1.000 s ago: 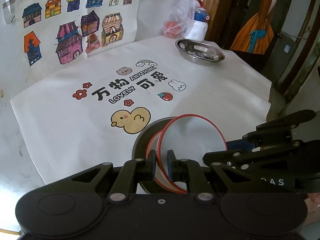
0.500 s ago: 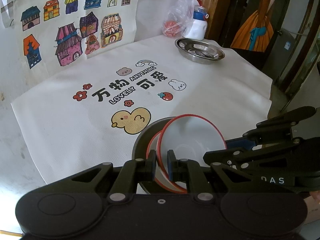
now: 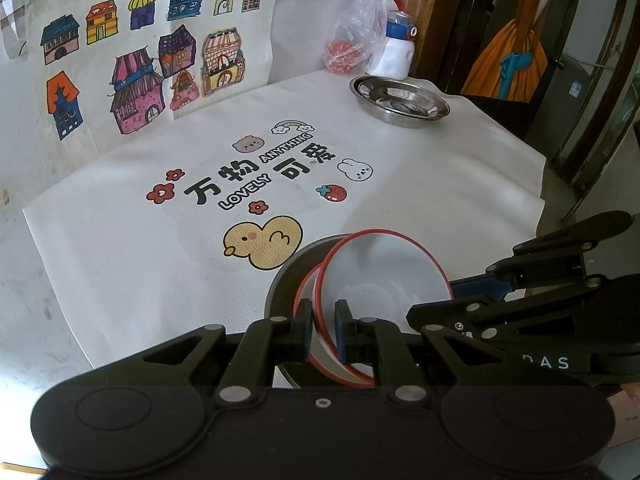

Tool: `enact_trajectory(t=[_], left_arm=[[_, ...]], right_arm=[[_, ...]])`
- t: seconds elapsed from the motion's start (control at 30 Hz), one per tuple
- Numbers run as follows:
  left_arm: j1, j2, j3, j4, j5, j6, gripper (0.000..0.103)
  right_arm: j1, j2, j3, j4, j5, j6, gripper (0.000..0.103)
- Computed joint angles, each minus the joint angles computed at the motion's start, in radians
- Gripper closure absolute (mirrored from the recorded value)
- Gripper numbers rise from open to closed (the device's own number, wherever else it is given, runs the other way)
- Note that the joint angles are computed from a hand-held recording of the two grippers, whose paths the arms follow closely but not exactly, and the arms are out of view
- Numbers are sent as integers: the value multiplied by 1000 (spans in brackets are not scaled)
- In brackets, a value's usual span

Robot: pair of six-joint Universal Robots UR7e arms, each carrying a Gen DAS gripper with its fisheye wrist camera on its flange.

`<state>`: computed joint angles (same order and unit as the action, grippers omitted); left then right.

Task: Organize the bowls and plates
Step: 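Hold the white bowl seated in the stack with both grippers, then open both grippers to release the white bowl, then move both open grippers to the rim of the deep steel bowl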

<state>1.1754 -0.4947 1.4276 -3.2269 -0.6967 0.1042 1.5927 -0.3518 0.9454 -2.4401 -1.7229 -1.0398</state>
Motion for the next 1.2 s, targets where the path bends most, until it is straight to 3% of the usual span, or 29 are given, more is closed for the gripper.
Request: enact_trajectory(t=[0.5, 0.87, 1.1, 1.2], left_arm=[[-4, -3, 0, 2, 11, 9, 90], [-6, 3, 0, -22, 41, 31, 83], [-9, 4, 4, -54, 50, 43, 83], [-11, 3, 7, -72, 56, 52, 76]], right_arm=[[0, -2, 0, 9, 1, -10, 80], [-3, -13, 11, 4, 15, -22, 79], [-8, -34, 46, -25, 47, -28, 63], [-11, -43, 57, -36, 63, -28, 55]])
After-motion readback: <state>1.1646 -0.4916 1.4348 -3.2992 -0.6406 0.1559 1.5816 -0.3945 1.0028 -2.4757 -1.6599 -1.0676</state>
